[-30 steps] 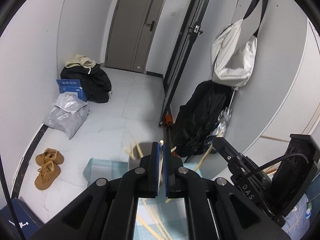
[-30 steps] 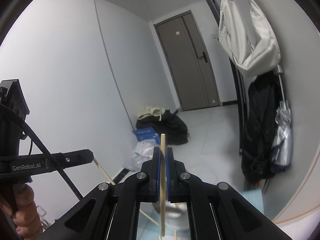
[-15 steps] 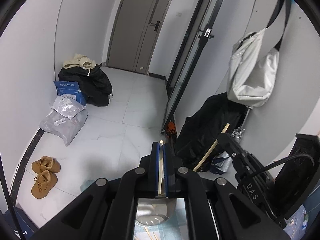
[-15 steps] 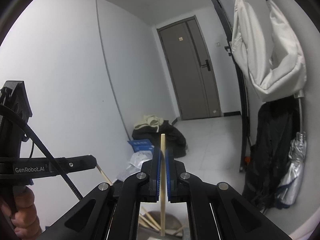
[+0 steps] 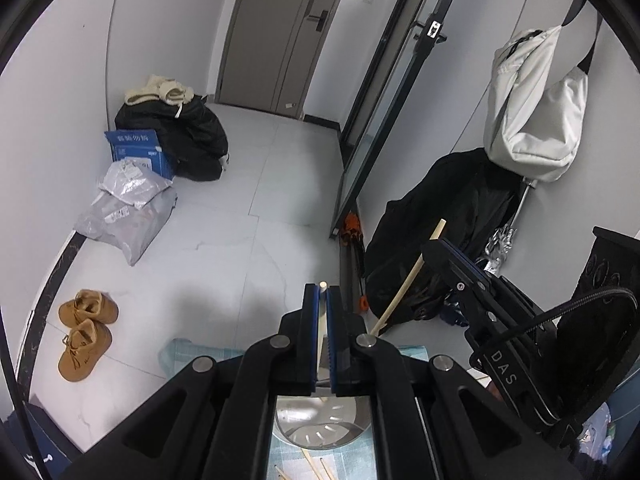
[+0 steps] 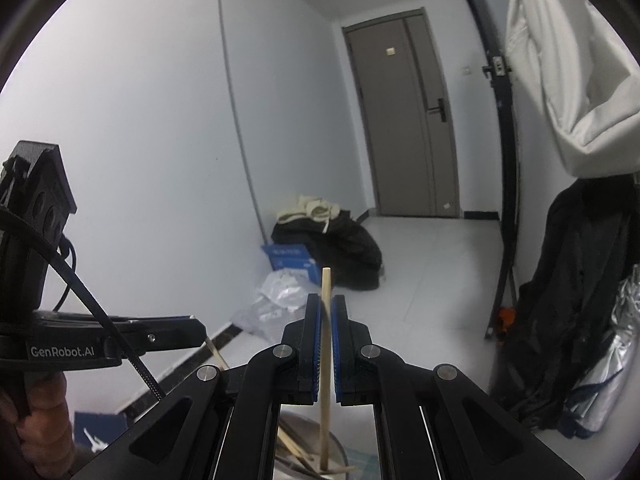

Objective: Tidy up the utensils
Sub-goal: 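Lower both chopsticks into the white holder and open both grippers, then pull both open grippers back from the holder toward the chopstick pile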

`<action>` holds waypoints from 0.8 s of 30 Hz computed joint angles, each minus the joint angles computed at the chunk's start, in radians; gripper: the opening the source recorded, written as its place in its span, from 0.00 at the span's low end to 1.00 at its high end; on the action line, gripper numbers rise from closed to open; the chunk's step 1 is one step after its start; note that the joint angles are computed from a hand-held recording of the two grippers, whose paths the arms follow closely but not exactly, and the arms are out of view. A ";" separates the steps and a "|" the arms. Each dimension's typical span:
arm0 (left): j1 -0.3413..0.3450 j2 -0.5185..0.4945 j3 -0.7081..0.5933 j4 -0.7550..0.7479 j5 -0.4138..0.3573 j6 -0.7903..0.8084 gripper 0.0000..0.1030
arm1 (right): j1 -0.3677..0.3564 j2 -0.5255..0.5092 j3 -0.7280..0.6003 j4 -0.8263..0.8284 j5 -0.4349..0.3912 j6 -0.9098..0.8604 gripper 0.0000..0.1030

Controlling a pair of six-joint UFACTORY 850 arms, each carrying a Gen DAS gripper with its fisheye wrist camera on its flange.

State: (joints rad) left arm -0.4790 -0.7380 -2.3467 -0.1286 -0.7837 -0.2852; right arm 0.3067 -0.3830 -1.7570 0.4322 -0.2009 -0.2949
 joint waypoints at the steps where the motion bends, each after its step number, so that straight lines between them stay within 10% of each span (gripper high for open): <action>1: 0.000 -0.002 0.001 -0.006 -0.004 0.001 0.01 | -0.002 0.000 0.005 0.028 -0.007 -0.034 0.04; 12: 0.005 -0.047 -0.044 -0.046 -0.075 0.027 0.02 | -0.021 -0.026 0.017 0.189 -0.144 -0.181 0.07; 18: 0.004 0.011 0.053 -0.006 -0.017 -0.019 0.54 | -0.039 -0.003 0.058 0.230 -0.204 -0.145 0.08; 24: -0.014 0.088 0.151 0.121 0.033 -0.119 0.71 | -0.048 0.103 0.174 0.167 -0.137 -0.034 0.24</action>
State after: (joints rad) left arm -0.4932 -0.6495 -2.1961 -0.0072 -0.7512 -0.4045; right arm 0.2591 -0.2802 -1.5827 0.5993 -0.3379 -0.3293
